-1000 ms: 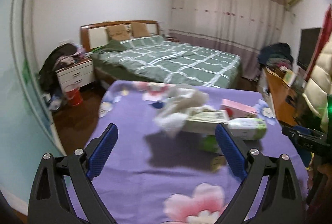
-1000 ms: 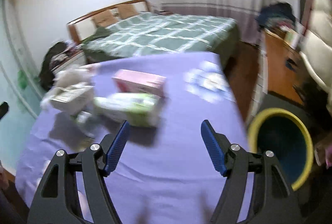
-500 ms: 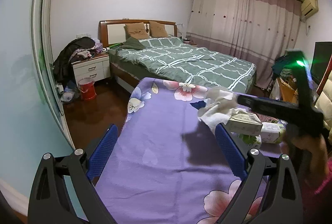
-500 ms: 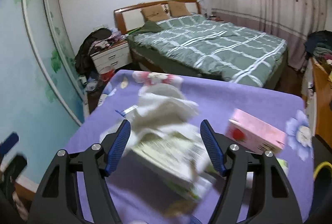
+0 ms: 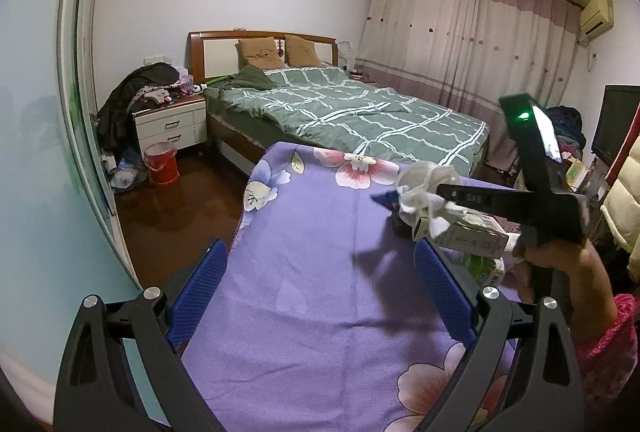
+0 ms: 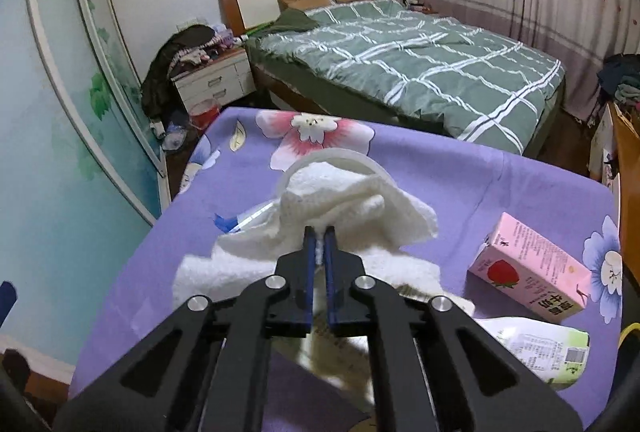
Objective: Collect trash
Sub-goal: 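Grasp the white tissue with the right gripper and lift it off the table, then carry the tissue with the right gripper and drop it into the bin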
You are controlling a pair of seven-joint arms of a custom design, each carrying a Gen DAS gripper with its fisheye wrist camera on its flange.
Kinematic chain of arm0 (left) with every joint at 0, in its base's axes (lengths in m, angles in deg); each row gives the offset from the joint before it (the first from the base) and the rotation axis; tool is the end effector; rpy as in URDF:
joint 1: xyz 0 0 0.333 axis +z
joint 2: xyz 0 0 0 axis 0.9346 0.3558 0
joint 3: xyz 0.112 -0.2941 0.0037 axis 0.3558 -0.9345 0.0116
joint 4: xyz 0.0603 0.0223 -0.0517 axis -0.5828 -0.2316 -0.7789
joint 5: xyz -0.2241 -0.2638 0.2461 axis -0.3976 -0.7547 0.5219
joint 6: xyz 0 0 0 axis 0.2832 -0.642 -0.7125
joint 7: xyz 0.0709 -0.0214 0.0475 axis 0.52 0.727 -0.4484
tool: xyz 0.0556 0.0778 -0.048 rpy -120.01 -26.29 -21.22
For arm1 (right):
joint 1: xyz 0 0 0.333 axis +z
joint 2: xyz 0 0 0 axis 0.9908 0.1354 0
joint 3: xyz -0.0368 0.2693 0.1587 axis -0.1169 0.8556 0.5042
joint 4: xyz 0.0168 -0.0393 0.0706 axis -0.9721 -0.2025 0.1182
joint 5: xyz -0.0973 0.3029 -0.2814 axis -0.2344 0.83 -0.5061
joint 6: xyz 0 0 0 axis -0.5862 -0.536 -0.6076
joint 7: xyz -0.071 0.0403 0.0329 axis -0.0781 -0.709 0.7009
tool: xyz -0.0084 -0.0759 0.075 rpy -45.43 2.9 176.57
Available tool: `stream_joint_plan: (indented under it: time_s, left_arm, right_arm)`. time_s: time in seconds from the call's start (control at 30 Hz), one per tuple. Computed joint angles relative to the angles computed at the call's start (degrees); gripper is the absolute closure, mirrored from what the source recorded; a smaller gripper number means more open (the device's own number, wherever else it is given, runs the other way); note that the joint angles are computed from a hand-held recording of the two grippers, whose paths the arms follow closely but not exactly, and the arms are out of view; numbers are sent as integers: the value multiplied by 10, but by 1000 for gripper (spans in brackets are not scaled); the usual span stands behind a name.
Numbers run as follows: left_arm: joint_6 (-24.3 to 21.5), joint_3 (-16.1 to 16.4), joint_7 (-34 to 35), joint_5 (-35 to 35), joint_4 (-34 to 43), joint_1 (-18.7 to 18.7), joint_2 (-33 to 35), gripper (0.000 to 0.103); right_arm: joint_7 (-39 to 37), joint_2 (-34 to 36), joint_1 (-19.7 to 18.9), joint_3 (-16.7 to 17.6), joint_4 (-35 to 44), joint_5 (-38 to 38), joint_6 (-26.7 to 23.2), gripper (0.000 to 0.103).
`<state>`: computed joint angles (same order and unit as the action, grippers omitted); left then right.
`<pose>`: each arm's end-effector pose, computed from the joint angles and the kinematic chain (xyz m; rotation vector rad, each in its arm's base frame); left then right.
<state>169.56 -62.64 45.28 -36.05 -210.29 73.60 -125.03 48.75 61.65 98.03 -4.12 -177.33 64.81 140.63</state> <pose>0.4171 -0.0875 0.5099 -1.7253 1.5069 -0.9651 0.6039 0.2023 0.5066 -1.9034 1.4623 -0.4679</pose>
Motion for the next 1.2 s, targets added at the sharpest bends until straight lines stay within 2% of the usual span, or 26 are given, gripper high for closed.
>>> stream_joint_plan:
  time_s: [0.17,0.27,0.4,0.67,0.83,1.0,1.2]
  left_arm:
    - [-1,3,2,-2,-1,-12,-3,10]
    - [-6,4,6,-3,-1,-22,-8,10]
    - [-8,-1,7,-3,1,-32,-12,10]
    - [-19,-12,7,-2,9,-56,-16,10]
    - [-24,-16,8,-2,18,-77,-8,10]
    - [-26,-25,8,0,33,-94,8,10]
    - [-26,-36,8,5,57,-108,47,10]
  right_arm:
    - [-59,-55,0,-1,-50,69,24,100]
    - [-112,-104,9,-14,-90,136,34,100]
    - [-157,-162,21,-32,-134,184,41,100]
    - [-191,-274,26,-64,-220,222,51,100]
    - [-167,-341,-12,-67,-278,201,58,100]
    - [-119,-395,-85,-55,-333,152,61,99]
    - [-77,-401,-169,-69,-363,104,51,99]
